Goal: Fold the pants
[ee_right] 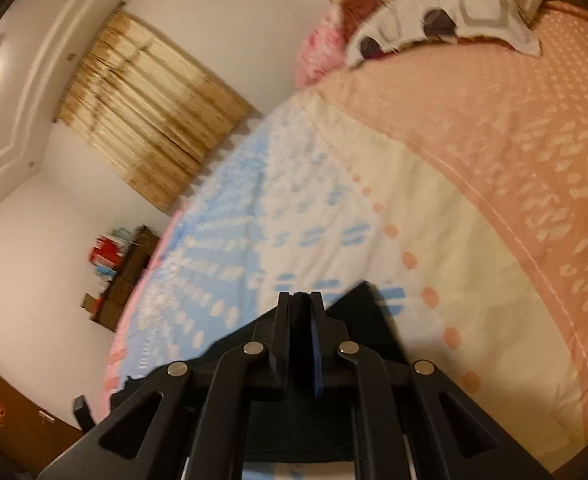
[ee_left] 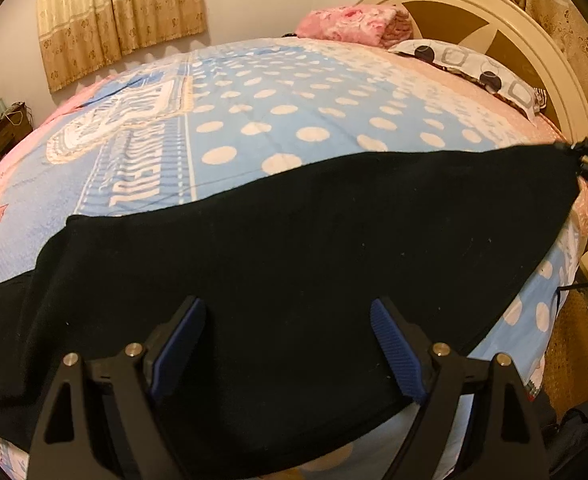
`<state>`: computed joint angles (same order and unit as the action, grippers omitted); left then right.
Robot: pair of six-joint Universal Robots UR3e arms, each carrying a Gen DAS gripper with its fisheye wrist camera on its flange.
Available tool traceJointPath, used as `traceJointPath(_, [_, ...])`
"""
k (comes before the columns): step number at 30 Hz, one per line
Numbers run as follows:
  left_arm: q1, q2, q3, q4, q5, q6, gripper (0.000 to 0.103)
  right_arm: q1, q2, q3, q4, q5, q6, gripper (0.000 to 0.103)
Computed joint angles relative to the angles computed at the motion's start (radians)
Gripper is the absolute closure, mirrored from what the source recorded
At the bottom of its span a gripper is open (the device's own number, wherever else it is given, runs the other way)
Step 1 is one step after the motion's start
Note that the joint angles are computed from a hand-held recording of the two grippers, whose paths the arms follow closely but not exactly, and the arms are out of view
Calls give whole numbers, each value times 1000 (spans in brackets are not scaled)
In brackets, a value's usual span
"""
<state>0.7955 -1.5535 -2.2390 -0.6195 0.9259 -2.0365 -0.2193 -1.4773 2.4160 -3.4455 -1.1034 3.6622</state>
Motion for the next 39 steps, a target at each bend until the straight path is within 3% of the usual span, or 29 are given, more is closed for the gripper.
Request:
traceJointPath(1, [1, -1, -1, 4, -2, 2, 15, 6, 20, -16, 20, -23, -8, 93])
traceJointPath(3, [3, 3, -7, 6, -2, 8, 15, 22, 64, -39, 83, -108, -6, 66])
traceJointPath(4, [3, 4, -5, 1, -1, 10, 15, 9, 70, -15, 65, -129, 8, 62])
traceJointPath(7, [10, 8, 10, -37, -7, 22, 15, -37, 49, 64, -22, -84, 32, 58])
traceJointPath(11, [6, 10, 0, -25, -9, 24, 15, -28, -18, 82, 10, -103, 11, 54])
traceJointPath(12, [5, 10, -3, -23, -9, 25, 13, -51, -22, 96, -1, -47, 3, 54])
traceJointPath(15, [-3, 8, -15, 5, -3, 16, 12, -171, 47, 123, -48, 247, -1, 54])
traceJointPath(19, [-6, 5, -13, 4, -3, 9, 12, -177, 179, 44, -36, 369, 16, 55])
traceJointPath(21, [-9, 3, -20, 19, -1, 6, 12, -206, 264, 46, -135, 474, 48, 63])
traceJointPath(24, [-7, -1, -25, 30, -2, 17, 10, -235, 449, 18, -445, 598, 198, 63])
traceJointPath(25, [-7, -2, -26, 33, -2, 19, 9, -229, 483, -5, -490, 600, 234, 63])
traceJointPath(27, [-8, -5, -27, 37, -3, 19, 8, -189, 475, -46, -409, 524, 215, 67])
traceJointPath(28, [-8, -4, -28, 37, -4, 18, 8, -169, 456, -59, -345, 468, 192, 75])
traceJointPath(29, [-7, -4, -28, 36, -5, 19, 8, -156, 467, -77, -341, 437, 205, 96])
traceJointPath(30, [-6, -4, -25, 30, -6, 22, 8, -156, 500, -84, -399, 428, 237, 100])
traceJointPath(34, [7, 1, -25, 7, -15, 43, 8, -136, 484, -54, -593, 345, 266, 100])
traceJointPath(38, [10, 1, -39, 22, -25, 58, 6, -34, 362, -51, -400, 74, 167, 99])
traceJointPath(39, [9, 1, -41, 26, -24, 59, 6, -29, 362, -56, -365, 55, 148, 99])
